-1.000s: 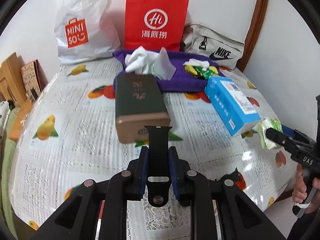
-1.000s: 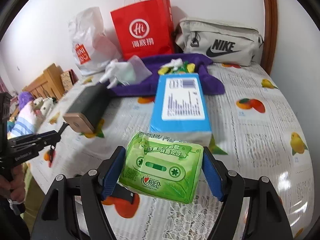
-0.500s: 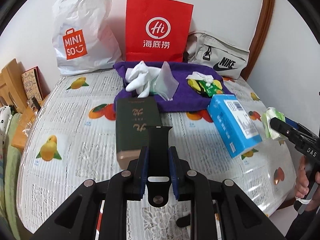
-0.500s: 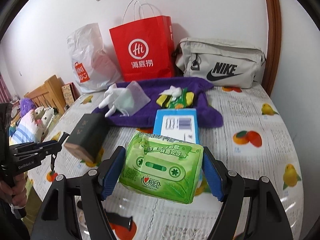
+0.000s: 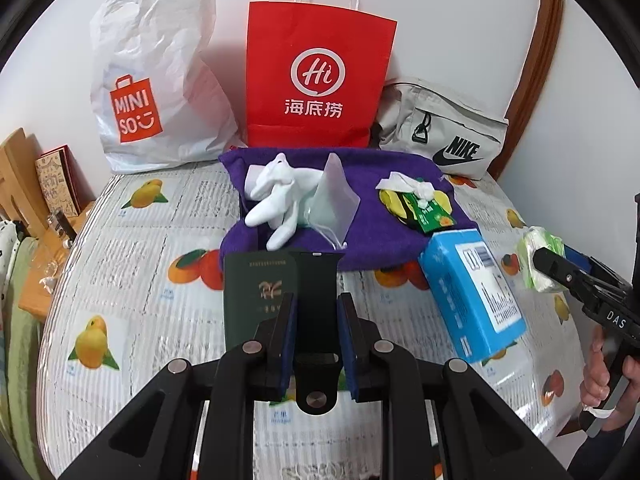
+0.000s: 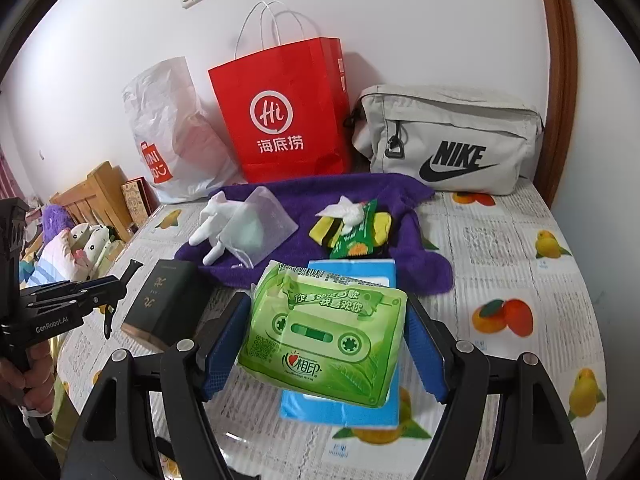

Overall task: Organize soft objects
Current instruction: 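Carry the green wipes pack with the right tool while the left tool carries the strap to the towel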

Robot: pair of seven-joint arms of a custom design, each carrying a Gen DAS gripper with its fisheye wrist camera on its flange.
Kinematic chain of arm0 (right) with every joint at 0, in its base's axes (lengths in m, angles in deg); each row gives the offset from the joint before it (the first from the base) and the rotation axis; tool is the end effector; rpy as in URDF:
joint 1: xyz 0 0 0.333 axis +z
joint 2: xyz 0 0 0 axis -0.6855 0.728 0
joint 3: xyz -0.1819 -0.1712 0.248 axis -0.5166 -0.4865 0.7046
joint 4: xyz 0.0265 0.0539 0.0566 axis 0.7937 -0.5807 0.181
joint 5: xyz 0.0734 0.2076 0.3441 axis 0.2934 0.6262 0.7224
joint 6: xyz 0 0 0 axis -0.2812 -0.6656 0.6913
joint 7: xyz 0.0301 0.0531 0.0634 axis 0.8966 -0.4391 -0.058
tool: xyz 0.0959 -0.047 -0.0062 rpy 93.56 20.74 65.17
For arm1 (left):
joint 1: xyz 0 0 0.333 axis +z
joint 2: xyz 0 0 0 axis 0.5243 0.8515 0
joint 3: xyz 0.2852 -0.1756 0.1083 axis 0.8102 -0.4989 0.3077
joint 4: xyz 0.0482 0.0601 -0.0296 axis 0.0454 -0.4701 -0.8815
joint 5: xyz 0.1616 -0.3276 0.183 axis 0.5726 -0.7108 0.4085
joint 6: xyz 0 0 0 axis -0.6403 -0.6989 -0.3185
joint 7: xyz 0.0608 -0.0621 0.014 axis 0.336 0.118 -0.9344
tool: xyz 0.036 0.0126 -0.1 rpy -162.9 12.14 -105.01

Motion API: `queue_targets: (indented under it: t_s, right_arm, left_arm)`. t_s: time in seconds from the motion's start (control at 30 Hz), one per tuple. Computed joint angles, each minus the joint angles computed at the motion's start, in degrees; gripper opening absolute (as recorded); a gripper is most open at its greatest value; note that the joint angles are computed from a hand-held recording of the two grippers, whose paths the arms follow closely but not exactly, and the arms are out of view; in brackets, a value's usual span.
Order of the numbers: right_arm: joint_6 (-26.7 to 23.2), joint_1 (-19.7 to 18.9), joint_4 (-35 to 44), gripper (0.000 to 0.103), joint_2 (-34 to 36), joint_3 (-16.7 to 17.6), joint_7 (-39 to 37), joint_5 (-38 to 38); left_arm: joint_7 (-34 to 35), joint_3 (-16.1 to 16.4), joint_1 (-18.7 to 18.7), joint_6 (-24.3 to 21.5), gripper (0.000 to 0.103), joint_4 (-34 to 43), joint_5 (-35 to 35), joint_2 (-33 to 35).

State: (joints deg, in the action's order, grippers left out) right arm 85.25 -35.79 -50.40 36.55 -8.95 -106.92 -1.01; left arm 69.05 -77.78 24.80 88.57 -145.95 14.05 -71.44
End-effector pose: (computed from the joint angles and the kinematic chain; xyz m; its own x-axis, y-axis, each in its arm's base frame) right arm 0.4672 0.1838 0.4476 -0.1172 -0.9748 -0.1897 -0.6373 0.2203 -0.7385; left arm 0.5660 -0.1344 0.4605 -0.4329 -0.8932 0.1219 -0.7221 0.2626 -0.6400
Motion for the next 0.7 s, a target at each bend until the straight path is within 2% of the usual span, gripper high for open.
queue_targets:
  t_s: [0.4, 0.7]
  right_arm:
    - [1.5, 0.6, 6.5, 0.075, 7.2, -3.1, -9.2, 6.1]
    - [2.4, 2.4, 11.5, 0.075, 13.1, -6.1, -17.4, 14.2]
  left_arm:
    - [-7.8, -0.8, 0.9, -2.3, 0.020, 10.1, 6.2, 8.8]
    - [-11.8, -2.1, 1.8, -4.8, 0.020, 18.8, 10.1, 16.0]
